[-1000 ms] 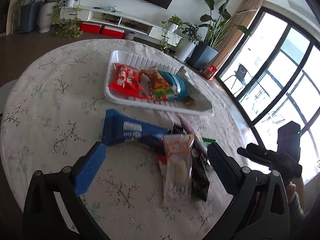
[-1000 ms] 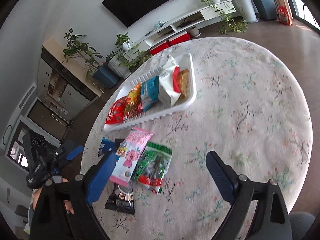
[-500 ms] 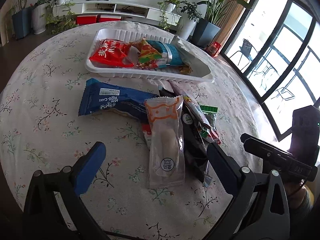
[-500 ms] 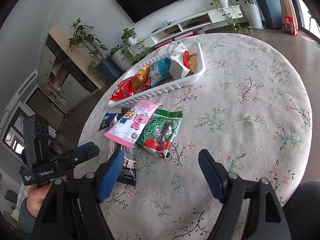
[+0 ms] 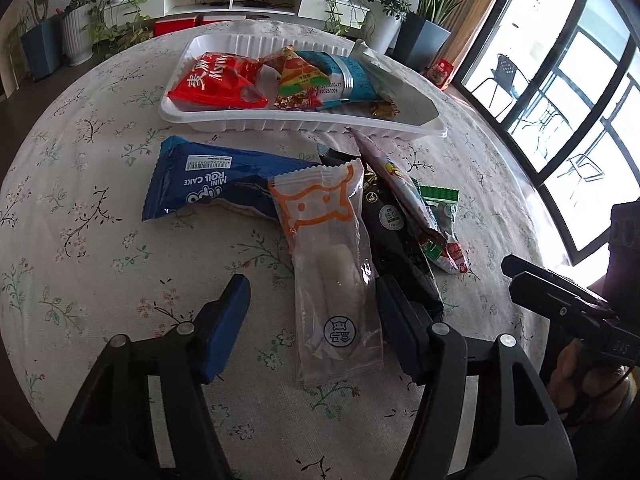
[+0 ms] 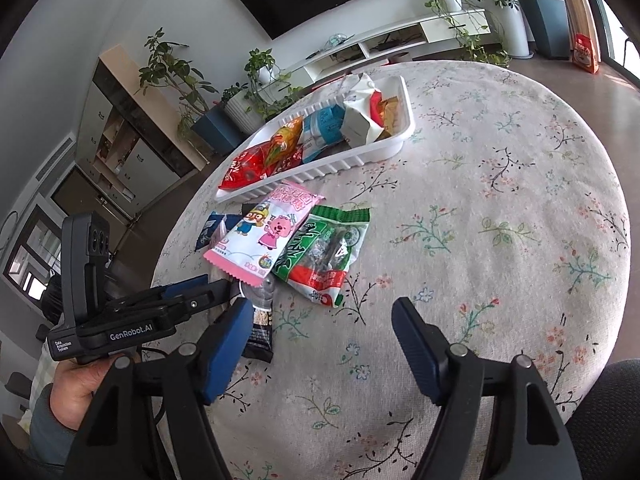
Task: Organize snacks
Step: 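Grasp the clear orange-printed pastry packet with the left tool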
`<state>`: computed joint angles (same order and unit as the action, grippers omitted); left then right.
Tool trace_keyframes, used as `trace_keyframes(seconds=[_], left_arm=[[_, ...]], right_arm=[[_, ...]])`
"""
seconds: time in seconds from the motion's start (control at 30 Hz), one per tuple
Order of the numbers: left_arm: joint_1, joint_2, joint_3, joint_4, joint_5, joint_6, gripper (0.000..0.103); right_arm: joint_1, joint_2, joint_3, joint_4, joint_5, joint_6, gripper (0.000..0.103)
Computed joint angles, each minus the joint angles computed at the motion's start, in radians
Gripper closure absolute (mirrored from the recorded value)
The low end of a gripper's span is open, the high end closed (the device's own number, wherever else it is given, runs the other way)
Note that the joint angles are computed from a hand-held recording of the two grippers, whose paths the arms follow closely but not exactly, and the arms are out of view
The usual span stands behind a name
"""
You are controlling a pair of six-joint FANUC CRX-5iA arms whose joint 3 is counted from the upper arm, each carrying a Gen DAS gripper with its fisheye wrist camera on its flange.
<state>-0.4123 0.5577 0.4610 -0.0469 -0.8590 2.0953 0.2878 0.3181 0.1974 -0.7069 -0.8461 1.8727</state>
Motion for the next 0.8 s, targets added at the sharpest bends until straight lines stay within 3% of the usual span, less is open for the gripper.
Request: trace_keyframes(seconds=[0.23, 0.37, 0.8], left_arm=[[0.002, 0.016, 0.024, -0.001, -0.016, -0.014, 0.040], [0.014, 0.001, -0.021, 0.043, 0.039, -0.042, 0.067], [0.035, -0.067, -0.141, 0.095, 0.123, -0.077, 0.070]], right_arm=[[0.009, -0.002, -0.008, 0.007, 0.005, -0.001, 0.028], [0.010, -0.003, -0.010, 0.008, 0.006, -0.002, 0.028], [0.025, -0.008, 0.000, 0.022, -0.012, 0.002, 0.028]])
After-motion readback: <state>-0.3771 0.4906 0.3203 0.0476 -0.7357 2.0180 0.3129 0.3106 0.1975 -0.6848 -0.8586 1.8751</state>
